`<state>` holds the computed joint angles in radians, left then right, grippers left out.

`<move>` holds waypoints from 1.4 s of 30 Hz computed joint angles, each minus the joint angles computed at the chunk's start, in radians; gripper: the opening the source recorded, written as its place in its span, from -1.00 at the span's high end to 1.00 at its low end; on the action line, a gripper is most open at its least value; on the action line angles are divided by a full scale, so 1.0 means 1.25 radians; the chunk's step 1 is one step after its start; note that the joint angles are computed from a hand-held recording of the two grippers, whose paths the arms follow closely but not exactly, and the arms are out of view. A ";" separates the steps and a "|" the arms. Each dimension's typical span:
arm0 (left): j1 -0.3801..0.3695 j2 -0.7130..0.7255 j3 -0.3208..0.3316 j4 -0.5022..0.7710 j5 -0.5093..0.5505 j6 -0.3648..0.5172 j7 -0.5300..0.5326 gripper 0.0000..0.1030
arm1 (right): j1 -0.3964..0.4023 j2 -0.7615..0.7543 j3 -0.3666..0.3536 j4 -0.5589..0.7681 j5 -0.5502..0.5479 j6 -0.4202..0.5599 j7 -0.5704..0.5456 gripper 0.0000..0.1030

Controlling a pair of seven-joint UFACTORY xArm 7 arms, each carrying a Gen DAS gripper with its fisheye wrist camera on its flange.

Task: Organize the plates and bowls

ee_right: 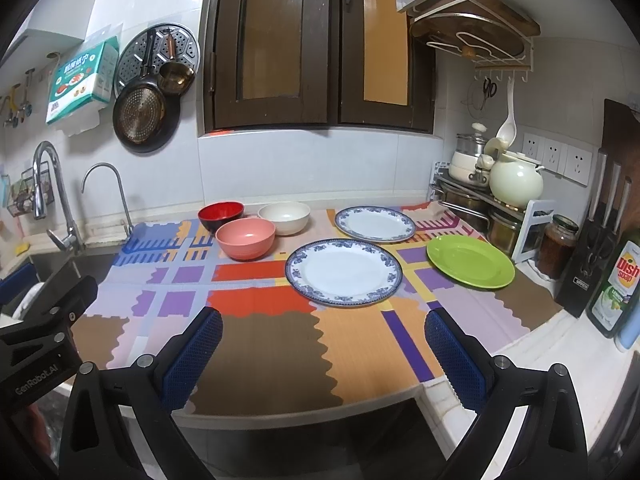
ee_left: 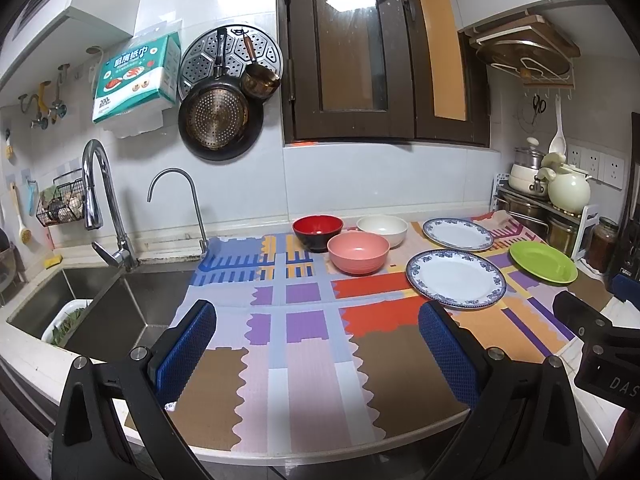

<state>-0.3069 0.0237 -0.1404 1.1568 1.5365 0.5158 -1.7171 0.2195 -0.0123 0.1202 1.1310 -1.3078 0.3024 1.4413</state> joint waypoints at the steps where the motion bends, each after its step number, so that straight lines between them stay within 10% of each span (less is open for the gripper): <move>1: 0.000 0.001 0.000 0.001 0.001 0.000 0.001 -1.00 | 0.000 0.000 0.000 0.001 -0.001 0.001 0.002 -0.98; 42: -0.003 0.032 0.018 0.022 0.000 -0.020 0.006 -1.00 | 0.014 0.027 -0.013 0.024 -0.023 -0.001 0.020 -0.99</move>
<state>-0.3112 0.0642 -0.1178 1.1841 1.5363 0.4911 -1.7090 0.2371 0.0213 0.1036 1.1616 -1.3372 0.3012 1.4663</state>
